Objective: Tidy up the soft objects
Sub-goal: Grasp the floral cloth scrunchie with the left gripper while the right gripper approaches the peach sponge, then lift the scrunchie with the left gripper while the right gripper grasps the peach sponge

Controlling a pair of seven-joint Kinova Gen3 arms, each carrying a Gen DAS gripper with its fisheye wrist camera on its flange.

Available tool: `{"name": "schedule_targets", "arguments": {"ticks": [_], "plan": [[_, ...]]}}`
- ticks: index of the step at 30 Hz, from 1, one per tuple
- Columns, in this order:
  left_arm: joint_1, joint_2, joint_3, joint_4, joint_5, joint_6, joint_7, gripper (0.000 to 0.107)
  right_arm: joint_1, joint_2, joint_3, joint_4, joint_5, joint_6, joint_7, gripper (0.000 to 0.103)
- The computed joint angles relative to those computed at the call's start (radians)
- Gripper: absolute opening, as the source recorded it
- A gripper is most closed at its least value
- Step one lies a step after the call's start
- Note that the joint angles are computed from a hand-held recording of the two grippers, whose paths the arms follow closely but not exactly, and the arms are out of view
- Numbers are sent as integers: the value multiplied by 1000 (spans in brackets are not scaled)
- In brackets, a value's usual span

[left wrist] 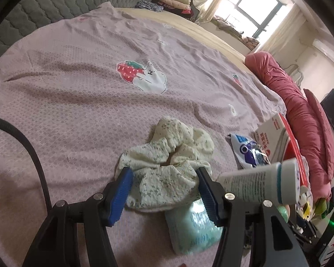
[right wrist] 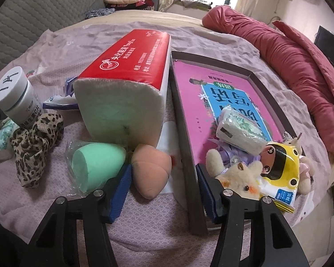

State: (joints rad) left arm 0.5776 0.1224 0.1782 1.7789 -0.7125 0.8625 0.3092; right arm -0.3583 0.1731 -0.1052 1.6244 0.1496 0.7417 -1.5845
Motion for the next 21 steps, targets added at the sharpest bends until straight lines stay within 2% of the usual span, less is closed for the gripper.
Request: {"name": "schedule_targets", "arguments": {"ticks": [6,10,12,15,17,21], "plan": [[-27,8,-22,29,-16,-80,-14,59,23,-8,0,6,-40,-11,17,52],[-31,19,-26,27,-21,-89,-47,56,36,-15,0,11,-66,-16,30,48],[-21,33,-27,12,-30,-63,-57,35,41,-15,1,10,-75,-18,35,46],[-16,32,-36,16,-31,-70,-65,19,55,-20,2,14,-103,-26,44,40],[-16,25,-38,24,-35,-88,-66,16,71,-25,1,18,-133,-32,61,36],[13,25,-28,9,-75,-37,-43,14,87,-33,1,22,-169,-40,83,33]]}}
